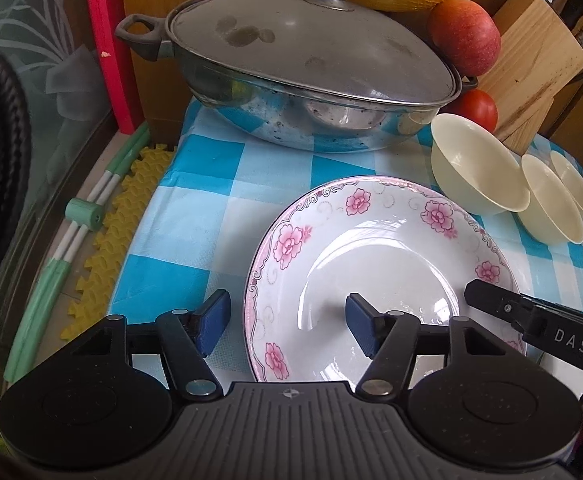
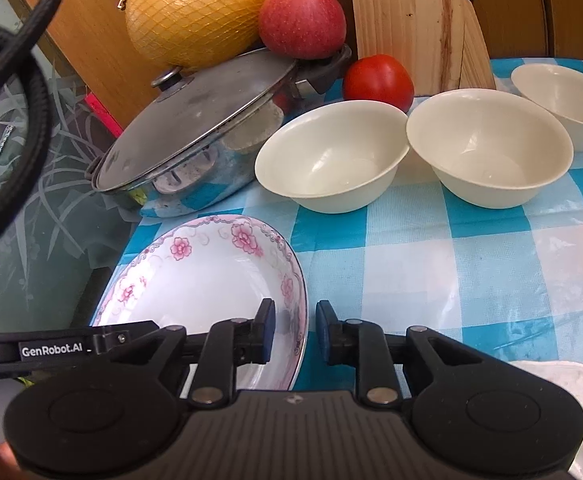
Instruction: Organize plates and bowls
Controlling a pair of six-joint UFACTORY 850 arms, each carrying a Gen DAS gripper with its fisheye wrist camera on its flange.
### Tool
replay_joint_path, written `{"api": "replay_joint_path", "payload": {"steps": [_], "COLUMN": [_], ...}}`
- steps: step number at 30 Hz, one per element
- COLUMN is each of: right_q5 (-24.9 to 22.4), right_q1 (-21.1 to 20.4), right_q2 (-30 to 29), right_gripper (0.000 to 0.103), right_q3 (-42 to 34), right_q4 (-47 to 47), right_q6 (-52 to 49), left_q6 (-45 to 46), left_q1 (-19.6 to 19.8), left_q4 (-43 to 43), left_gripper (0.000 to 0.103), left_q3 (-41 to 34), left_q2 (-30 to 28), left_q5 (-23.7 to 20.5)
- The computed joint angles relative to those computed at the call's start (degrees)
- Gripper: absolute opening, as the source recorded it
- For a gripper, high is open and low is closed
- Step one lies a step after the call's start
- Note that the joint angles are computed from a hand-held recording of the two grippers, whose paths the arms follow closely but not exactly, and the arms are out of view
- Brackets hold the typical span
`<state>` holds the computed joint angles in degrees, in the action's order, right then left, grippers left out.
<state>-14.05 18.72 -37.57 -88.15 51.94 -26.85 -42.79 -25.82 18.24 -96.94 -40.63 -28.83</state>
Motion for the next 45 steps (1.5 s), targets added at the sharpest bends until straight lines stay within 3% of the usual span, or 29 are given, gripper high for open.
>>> {"api": "replay_joint_path", "payload": {"steps": [6, 23, 45], "right_q5": [-0.6, 3.5, 6.3], "right_q1": [0.2, 1.0, 0.8], "right_q2": [0.3, 3.9, 7.7], "right_gripper": [0.018, 0.015, 0.015], "right_q3": [0.3, 3.9, 8.4], "right_q4": [-1.3, 4.5, 5.4], "right_q6": [1.9, -4.6, -5.7], "left_q6": [0.2, -1.6, -1.3], "left_q1": [-0.5, -0.8, -2.1], "left_q4": [0.5, 2.3, 2.9], "left_gripper": [0.064, 0.065, 0.066], "left_q3": [-1.1, 1.8, 2.7], "left_q2": [-0.6, 1.9, 2.8], "left_q5": [-0.9, 2.2, 3.9]}}
